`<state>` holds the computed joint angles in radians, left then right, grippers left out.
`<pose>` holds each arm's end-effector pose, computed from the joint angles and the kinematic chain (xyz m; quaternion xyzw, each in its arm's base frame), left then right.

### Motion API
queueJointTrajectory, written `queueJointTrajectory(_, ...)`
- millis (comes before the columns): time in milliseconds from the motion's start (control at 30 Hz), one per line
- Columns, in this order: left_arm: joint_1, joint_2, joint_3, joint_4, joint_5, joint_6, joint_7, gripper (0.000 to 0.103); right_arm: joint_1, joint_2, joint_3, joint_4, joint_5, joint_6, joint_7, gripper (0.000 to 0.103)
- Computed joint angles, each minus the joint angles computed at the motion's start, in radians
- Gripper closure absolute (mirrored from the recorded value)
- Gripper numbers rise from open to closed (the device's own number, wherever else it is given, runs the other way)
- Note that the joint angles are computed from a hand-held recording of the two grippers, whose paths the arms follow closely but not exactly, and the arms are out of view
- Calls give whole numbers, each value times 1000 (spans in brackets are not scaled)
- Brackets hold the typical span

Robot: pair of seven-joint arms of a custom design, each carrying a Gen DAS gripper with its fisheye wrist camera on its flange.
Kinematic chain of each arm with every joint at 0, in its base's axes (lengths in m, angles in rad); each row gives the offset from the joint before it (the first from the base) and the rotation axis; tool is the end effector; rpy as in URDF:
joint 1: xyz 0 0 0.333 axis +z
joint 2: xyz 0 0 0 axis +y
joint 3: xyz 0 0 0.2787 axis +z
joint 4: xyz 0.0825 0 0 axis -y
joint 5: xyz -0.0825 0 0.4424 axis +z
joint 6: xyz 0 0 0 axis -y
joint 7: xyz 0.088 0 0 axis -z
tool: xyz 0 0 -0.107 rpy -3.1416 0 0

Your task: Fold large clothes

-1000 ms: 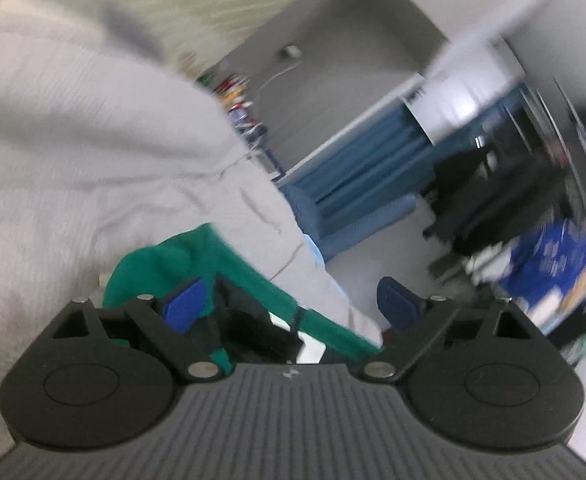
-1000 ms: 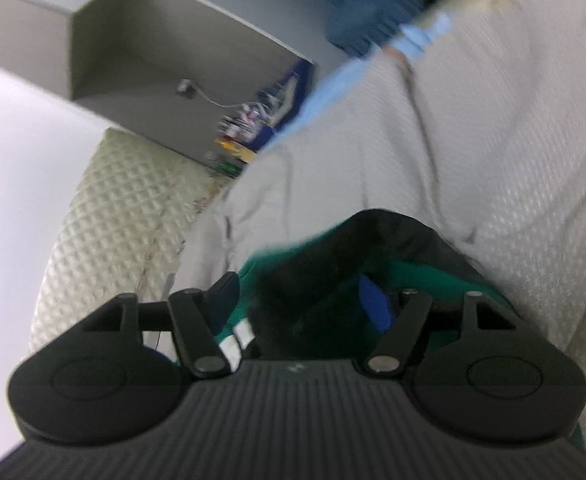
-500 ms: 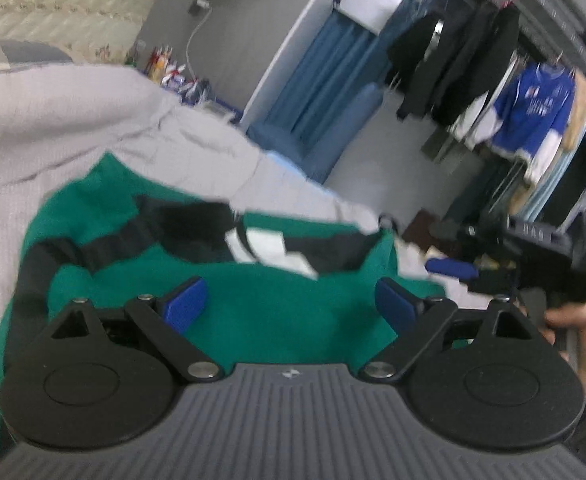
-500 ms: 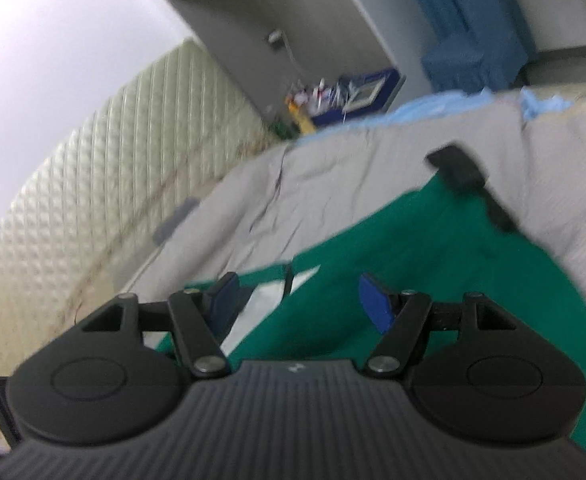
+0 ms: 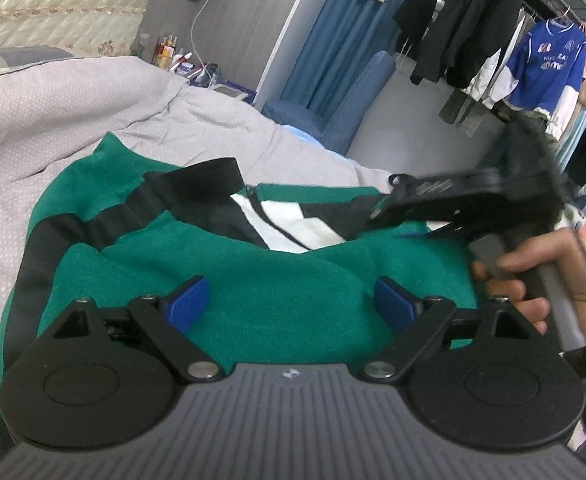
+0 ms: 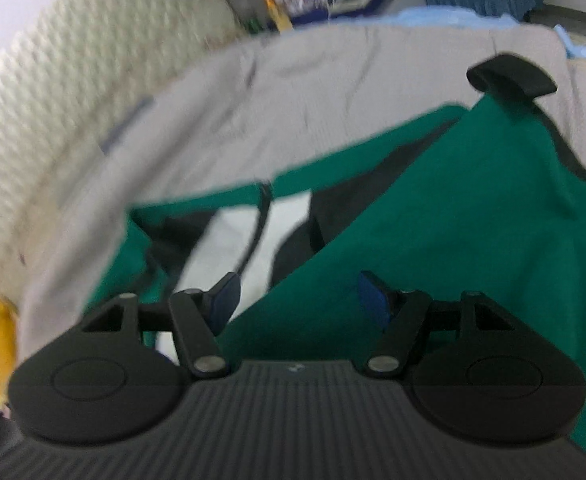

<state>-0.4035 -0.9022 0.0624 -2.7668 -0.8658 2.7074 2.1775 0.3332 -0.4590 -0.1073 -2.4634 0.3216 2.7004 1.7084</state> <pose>0.4000 -0.1154 0.5022 -0.5138 0.7001 -0.4896 0.0790 0.5119 0.1054 0.4793 -0.6049 0.7106 -0.0754 0.3513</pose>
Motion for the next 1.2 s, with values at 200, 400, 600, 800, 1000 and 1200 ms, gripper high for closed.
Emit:
queueJointTrajectory(200,-37,-57,58,-23,-80,27,50,11,-48,8,62,58,-132,-8,38,92)
queueJointTrajectory(400,-66,-131,98,-45,-142,44,117,11,-55,-15,53,134,-184,120,71,92)
queueJointTrajectory(600,-102,-189,90,-83,-186,111,207,11,-181,97,103,231,-336,257,250,93)
queueJointTrajectory(800,-158,-166,127,-76,-207,177,263,11,-406,269,219,317,-598,346,620,94)
queueJointTrajectory(1000,-164,-64,103,-45,-176,241,275,11,-362,458,171,417,-628,237,606,93)
queueJointTrajectory(1200,-183,21,105,-24,-132,284,279,11,-295,563,123,422,-501,193,477,93)
